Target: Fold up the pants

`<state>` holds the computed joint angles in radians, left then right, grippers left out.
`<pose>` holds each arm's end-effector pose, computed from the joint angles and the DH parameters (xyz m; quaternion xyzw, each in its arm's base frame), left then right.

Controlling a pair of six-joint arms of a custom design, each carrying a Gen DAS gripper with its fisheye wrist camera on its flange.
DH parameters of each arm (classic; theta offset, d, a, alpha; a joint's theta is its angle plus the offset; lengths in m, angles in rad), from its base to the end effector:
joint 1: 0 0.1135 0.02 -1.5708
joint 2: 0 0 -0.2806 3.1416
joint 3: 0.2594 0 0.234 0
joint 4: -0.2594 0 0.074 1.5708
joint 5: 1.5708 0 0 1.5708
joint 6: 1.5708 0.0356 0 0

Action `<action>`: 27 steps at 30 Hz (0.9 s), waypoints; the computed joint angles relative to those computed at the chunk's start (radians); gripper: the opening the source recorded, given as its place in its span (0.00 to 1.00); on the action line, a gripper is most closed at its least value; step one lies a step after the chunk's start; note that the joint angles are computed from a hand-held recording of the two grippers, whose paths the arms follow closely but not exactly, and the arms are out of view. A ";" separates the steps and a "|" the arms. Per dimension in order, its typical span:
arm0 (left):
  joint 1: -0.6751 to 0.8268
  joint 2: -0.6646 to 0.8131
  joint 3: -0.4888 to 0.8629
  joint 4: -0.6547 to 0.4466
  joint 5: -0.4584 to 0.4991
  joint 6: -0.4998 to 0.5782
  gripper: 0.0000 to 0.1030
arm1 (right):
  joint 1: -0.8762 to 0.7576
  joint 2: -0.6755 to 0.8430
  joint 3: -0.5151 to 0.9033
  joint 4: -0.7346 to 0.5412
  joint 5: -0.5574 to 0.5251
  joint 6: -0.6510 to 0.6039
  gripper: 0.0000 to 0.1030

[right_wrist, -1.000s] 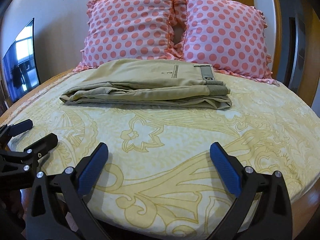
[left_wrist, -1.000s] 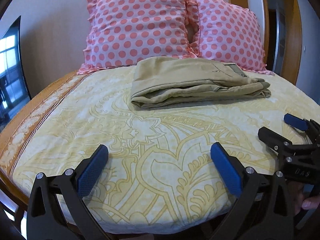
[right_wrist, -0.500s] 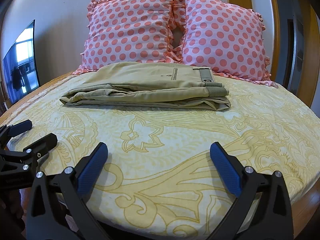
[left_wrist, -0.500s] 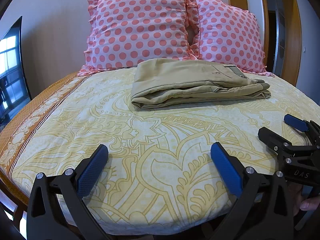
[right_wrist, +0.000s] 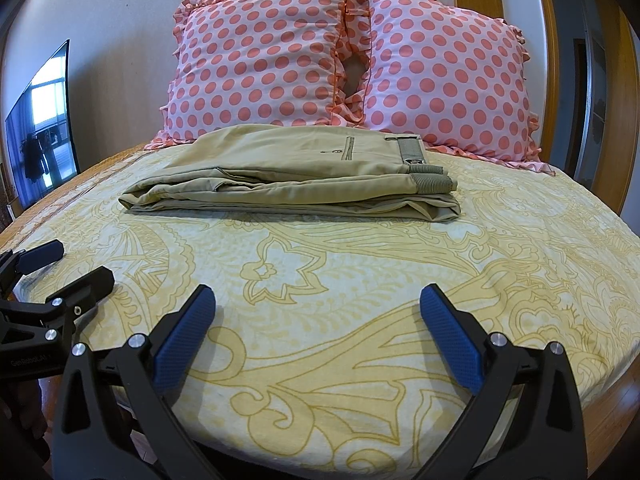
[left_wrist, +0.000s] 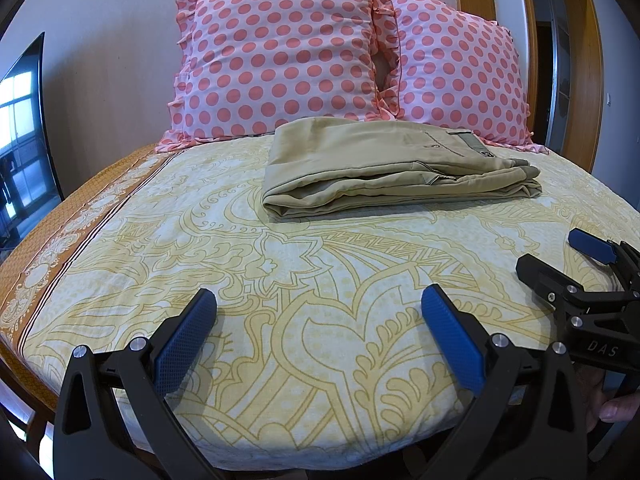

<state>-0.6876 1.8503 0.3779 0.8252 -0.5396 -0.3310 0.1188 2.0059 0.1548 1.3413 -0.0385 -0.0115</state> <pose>0.2147 -0.1526 0.1010 0.0362 0.8702 -0.0010 0.4913 0.2272 0.0285 0.0805 -0.0659 0.8599 0.0437 0.5043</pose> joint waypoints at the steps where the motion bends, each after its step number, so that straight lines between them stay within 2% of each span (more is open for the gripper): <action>1: 0.000 0.000 0.000 0.000 0.000 0.000 0.99 | 0.000 0.000 0.000 0.000 0.000 0.000 0.98; 27: 0.006 -0.009 0.001 -0.010 0.007 0.001 0.99 | 0.001 0.003 0.000 0.004 0.002 0.001 0.98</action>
<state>-0.6815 1.8417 0.3785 0.8148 -0.5329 -0.3297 0.1202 2.0089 0.1544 1.3452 -0.0362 -0.0102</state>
